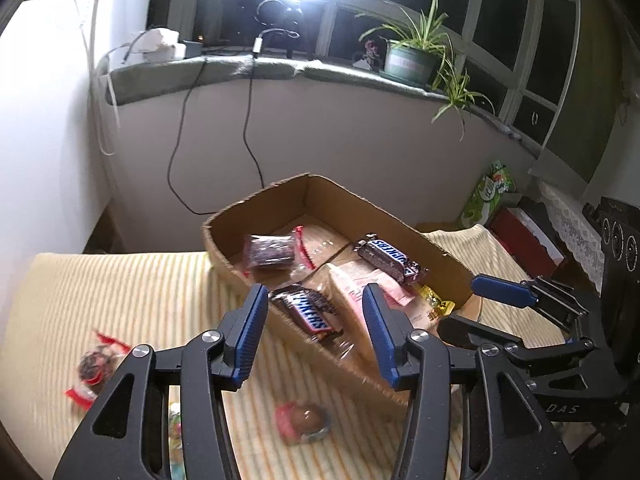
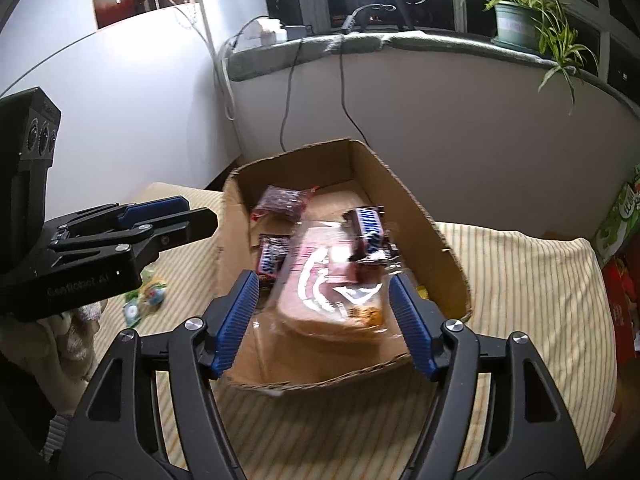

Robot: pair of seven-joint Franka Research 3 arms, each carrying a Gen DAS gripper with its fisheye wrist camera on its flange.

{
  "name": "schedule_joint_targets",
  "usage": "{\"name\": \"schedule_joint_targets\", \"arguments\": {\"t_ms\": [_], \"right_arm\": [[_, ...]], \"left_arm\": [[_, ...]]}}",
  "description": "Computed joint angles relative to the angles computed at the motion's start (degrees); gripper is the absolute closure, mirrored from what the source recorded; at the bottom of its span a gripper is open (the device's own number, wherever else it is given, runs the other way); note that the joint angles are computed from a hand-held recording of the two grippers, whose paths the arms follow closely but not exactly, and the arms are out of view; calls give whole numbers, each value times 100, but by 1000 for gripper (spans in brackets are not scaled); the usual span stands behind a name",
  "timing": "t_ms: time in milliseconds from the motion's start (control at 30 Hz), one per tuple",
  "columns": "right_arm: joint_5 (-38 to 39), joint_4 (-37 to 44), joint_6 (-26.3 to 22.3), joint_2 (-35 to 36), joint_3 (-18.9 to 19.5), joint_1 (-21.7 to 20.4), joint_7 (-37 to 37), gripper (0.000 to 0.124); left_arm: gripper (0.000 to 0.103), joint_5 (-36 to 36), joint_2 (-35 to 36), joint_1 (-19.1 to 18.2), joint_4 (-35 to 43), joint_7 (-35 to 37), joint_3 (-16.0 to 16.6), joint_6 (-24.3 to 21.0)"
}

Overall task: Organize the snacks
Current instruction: 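Move both grippers back over the remaining snacks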

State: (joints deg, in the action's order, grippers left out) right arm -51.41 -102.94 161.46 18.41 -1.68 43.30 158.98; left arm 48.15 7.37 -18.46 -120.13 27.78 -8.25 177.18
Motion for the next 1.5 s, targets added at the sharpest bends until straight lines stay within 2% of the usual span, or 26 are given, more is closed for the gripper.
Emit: {"name": "schedule_joint_targets", "arguments": {"t_ms": [167, 333, 500, 633, 767, 900, 1067, 1167, 1200, 1333, 1467, 1500], "right_arm": [[15, -7, 218, -5, 83, 76, -82, 53], [209, 83, 382, 130, 130, 259, -376, 53], [685, 251, 458, 429, 144, 489, -835, 53], [1134, 449, 366, 714, 48, 720, -1107, 54], [1524, 627, 194, 941, -113, 906, -1204, 63], [1883, 862, -19, 1162, -146, 967, -1297, 66], [1976, 1133, -372, 1329, -302, 1143, -1178, 66], [1969, 1339, -577, 1446, -345, 1205, -1092, 66], [1943, 1402, -651, 1485, -363, 1229, -1055, 66], [1960, 1651, -872, 1657, -335, 1223, -996, 66], [1858, 1967, -1251, 1865, -388, 1319, -871, 66], [1834, 2042, -1345, 1910, -386, 1330, -868, 66]], "left_arm": [[55, 547, -403, 114, -433, -566, 85, 77], [55, 1060, -896, 559, -1011, -1176, -83, 163], [55, 1141, -1377, 1054, -1689, -1398, -294, 274], [55, 774, -1710, 1303, -2282, -1173, -334, 386], [55, 219, -1856, 1340, -2691, -785, -310, 525], [55, -345, -1792, 1116, -2887, -231, -199, 647], [55, -1005, -1599, 759, -2991, 424, 21, 760], [55, -1465, -1532, 396, -3071, 856, 334, 810], [55, -1533, -1513, 420, -3086, 920, 306, 846], [52, -1585, -1489, 965, -3104, 1057, -206, 896], [50, -1854, -1412, 844, -3095, 1444, -70, 982], [48, -1834, -1382, 1020, -3061, 1506, -244, 974]]}}
